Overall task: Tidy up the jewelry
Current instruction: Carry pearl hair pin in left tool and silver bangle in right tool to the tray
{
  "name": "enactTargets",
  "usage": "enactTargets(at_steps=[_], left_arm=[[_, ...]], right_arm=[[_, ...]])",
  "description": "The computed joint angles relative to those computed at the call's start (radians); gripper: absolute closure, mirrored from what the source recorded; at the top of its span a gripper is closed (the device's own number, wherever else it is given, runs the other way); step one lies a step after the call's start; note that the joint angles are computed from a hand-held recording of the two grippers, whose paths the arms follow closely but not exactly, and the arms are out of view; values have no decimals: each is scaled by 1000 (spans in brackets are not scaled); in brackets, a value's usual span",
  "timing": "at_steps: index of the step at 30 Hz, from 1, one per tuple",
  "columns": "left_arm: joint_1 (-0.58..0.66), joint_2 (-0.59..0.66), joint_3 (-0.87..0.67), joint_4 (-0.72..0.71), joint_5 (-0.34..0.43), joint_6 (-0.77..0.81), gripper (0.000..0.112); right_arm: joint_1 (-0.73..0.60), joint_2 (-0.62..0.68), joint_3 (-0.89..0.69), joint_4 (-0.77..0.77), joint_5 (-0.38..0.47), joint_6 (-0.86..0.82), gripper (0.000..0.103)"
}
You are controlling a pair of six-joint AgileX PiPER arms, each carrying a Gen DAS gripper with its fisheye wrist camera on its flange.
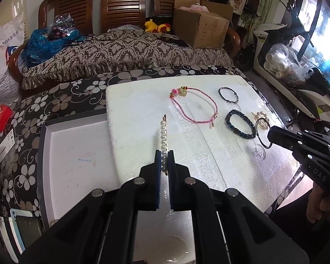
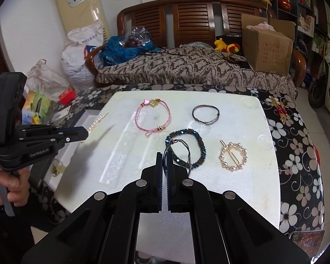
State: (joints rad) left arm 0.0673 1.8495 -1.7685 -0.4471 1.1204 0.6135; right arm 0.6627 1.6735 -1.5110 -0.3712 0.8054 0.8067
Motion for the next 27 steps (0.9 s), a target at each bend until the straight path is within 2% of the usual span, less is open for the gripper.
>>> enactTargets(at_steps=[8, 13, 20, 27], left_arm=[[47, -9, 4, -5, 3, 20, 107], [99, 0, -16, -6, 16, 28, 107], [177, 31, -55, -1, 33, 30, 107], [238, 51, -75, 2, 39, 33, 107]], right_arm=[[20, 26, -71, 18, -1, -16, 100], [39, 103, -188, 53, 20, -64, 100], [71, 273, -444, 125, 83, -162, 100], [96, 485, -802, 196, 214, -260, 100]])
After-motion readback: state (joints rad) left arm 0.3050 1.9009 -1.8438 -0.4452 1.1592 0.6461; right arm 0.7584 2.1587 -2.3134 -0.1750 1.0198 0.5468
